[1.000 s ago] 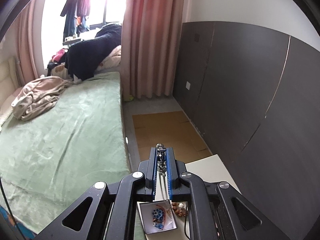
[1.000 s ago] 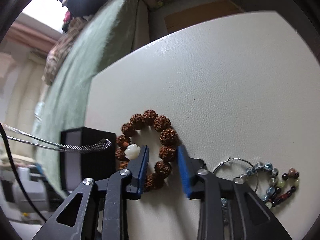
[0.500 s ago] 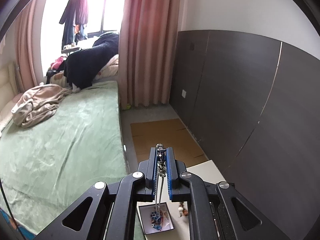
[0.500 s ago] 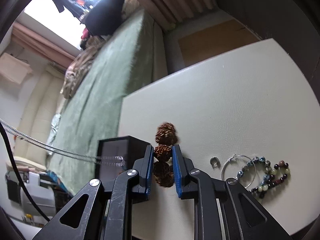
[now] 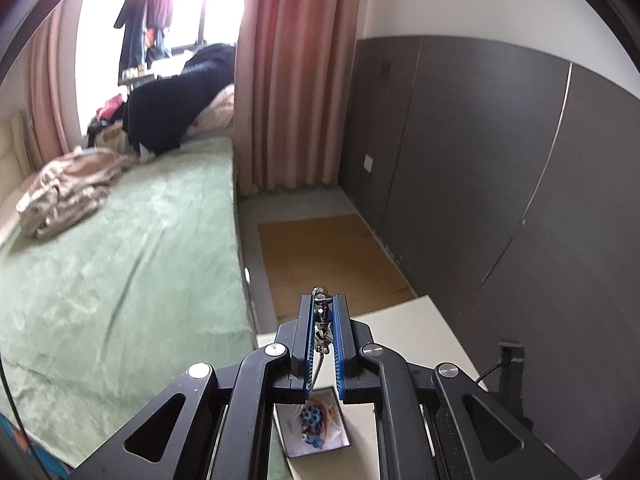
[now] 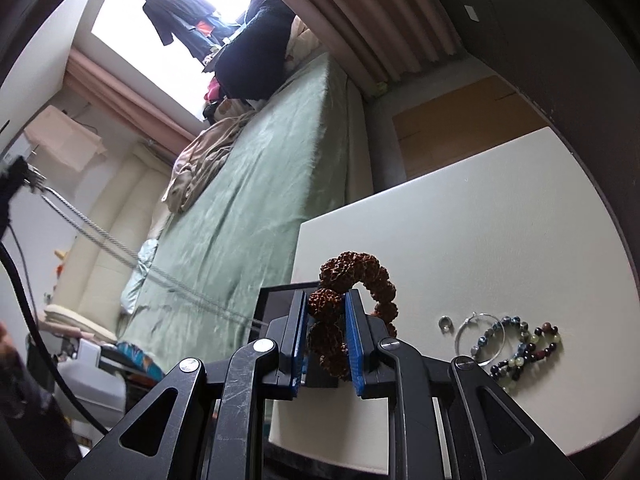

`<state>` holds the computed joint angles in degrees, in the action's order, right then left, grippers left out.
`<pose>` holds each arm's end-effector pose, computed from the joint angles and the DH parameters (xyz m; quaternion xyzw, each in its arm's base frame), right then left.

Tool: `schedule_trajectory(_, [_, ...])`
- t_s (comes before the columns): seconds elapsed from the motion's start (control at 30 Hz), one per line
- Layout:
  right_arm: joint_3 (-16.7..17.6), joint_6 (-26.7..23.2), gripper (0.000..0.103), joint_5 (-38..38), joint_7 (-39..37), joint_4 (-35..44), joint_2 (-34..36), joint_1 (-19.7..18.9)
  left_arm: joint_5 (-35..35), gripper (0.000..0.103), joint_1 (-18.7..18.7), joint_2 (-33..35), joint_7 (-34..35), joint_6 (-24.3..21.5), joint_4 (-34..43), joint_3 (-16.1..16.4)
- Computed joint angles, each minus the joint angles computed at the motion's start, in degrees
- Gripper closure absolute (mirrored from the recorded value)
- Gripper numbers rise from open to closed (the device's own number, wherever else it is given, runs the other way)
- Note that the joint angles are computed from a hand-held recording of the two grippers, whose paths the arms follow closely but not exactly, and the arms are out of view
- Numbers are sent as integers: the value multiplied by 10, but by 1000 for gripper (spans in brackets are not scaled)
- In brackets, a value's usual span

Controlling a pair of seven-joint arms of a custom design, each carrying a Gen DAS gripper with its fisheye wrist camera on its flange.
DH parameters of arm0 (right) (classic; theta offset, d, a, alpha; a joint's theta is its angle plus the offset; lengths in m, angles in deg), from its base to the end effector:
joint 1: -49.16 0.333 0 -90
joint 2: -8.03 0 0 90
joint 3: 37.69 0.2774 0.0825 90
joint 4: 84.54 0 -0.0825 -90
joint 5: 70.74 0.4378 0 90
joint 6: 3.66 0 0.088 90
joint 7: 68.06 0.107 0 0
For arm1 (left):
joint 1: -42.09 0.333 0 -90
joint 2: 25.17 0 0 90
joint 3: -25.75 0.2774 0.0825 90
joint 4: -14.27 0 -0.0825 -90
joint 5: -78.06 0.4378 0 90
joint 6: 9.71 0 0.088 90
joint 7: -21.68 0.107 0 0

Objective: Organize jewelry
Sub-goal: 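Carry the brown bracelet over the black box and open the right gripper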

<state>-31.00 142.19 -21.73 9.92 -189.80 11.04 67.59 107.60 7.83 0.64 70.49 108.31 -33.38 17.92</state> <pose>0.6131 0.2755 0.5117 -0.6588 0.6076 0.0794 0.4365 0.5783 -0.4410 0.7430 -0.6266 0.6479 -0.3532 0.2507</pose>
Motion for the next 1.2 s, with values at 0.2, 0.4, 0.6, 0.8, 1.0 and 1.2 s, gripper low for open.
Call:
schedule_trajectory(0.2, [-2, -3, 83, -10, 17, -3, -2, -2, -36, 95, 20, -13, 1, 24, -70, -15])
schedule_trajectory(0.4, [-4, -7, 83, -13, 18, -10, -12, -1, -75, 95, 37, -17, -5, 43, -124, -29])
schedule_trajectory(0.6, [-4, -8, 83, -11, 15, -7, -10, 1, -127, 95, 50, -4, 3, 61, -155, -43])
schedule_trajectory(0.8, [0, -4, 83, 22, -14, -2, -7, 4, -165, 95, 67, -30, -31, 88, -230, -42])
schedule_trajectory(1.0, [7, -6, 83, 24, -22, 10, 4, 12, -194, 95, 94, -88, -43, 118, -325, -55])
schedule_trajectory(1.2, [15, -5, 83, 34, -35, 23, 17, 15, -219, 94, 111, -121, -45, 140, -374, -63])
